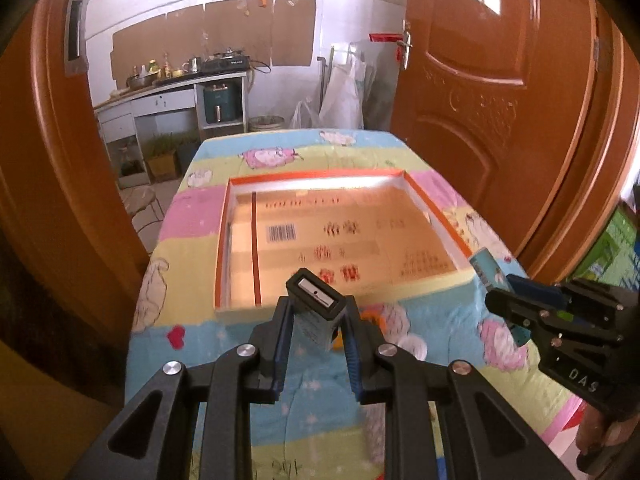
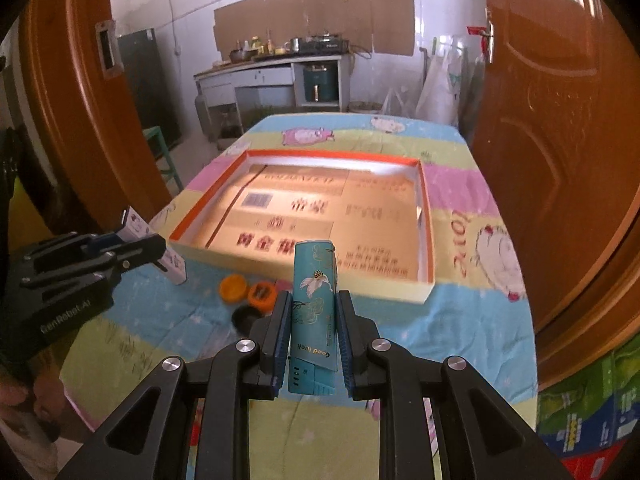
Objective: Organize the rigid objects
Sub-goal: 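Carry both items into the GOLDENLEAF box and open both grippers to release them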
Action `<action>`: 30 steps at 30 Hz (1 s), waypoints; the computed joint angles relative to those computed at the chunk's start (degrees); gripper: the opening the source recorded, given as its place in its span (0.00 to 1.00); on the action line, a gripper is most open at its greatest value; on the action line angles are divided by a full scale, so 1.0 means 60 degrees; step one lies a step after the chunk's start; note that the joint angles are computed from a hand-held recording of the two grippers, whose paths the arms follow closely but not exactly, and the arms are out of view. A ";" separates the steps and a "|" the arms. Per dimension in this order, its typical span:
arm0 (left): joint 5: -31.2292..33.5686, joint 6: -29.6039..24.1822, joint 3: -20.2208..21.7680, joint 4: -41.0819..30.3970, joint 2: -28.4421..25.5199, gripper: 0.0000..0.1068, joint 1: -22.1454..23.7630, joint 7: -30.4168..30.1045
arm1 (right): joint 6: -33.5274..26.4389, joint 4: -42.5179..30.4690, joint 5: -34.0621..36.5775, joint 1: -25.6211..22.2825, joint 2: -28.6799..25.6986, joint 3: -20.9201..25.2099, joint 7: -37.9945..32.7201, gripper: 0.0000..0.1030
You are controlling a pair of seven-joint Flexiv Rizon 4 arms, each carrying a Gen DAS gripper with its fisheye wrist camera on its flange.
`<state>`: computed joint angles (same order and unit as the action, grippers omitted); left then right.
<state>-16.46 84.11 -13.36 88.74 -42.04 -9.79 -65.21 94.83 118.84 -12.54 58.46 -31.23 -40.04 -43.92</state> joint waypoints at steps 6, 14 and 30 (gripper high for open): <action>0.0227 -0.0721 0.0936 -0.1414 -0.0521 0.23 -0.0662 -0.0550 | -0.0097 -0.0642 -0.0232 -0.0881 -0.0171 0.0545 -0.0187 0.22; 0.0736 -0.2056 0.1672 -0.3427 -0.1540 0.23 -0.1108 -0.1206 | -0.0252 -0.1594 -0.0623 -0.2741 -0.0464 0.2148 -0.0307 0.22; 0.2356 -0.6759 0.2591 -0.9290 -0.4508 0.23 -0.1498 -0.2949 | -0.1981 -0.4445 -0.1097 -0.6703 -0.1921 0.6400 -0.1636 0.22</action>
<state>-2.32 43.56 2.19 33.00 -69.09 -18.78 -82.91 82.94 92.17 -19.12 18.24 -42.75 -1.63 -53.73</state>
